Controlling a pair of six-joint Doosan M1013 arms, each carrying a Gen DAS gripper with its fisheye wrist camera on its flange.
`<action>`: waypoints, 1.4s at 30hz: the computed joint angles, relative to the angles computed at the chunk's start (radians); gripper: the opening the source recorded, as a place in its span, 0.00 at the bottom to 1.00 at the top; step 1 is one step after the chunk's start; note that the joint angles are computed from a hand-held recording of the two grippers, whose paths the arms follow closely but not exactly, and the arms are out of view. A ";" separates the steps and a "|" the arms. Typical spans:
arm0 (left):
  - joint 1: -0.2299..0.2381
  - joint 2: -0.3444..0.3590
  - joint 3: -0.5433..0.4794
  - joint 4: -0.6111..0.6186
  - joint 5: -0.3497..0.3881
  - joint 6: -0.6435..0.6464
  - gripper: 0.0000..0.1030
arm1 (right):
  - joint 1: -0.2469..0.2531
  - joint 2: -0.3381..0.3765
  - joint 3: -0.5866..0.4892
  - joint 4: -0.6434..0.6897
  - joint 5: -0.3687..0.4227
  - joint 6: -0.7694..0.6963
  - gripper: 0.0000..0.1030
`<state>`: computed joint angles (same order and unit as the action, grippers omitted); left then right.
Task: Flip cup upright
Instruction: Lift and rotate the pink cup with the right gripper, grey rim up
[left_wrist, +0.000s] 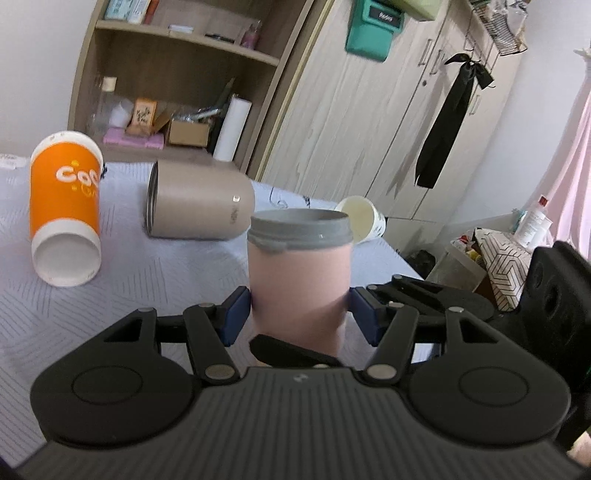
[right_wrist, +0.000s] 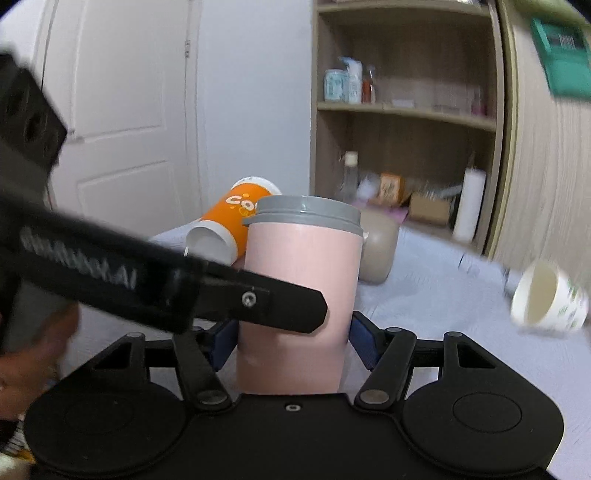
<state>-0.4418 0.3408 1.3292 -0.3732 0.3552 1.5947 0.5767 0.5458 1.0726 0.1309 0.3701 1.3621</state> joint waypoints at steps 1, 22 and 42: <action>-0.001 -0.002 0.003 0.015 -0.011 -0.002 0.58 | 0.004 0.003 -0.002 -0.039 -0.010 0.018 0.68; -0.005 0.033 -0.039 0.267 -0.047 -0.173 0.58 | -0.002 0.076 -0.110 -0.050 -0.024 0.017 0.66; -0.004 0.039 -0.055 0.169 -0.011 -0.115 0.61 | 0.005 0.083 -0.136 -0.178 0.058 0.109 0.68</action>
<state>-0.4453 0.3800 1.2741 -0.2043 0.3441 1.4793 0.5820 0.6288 0.9367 -0.0471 0.4281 1.4710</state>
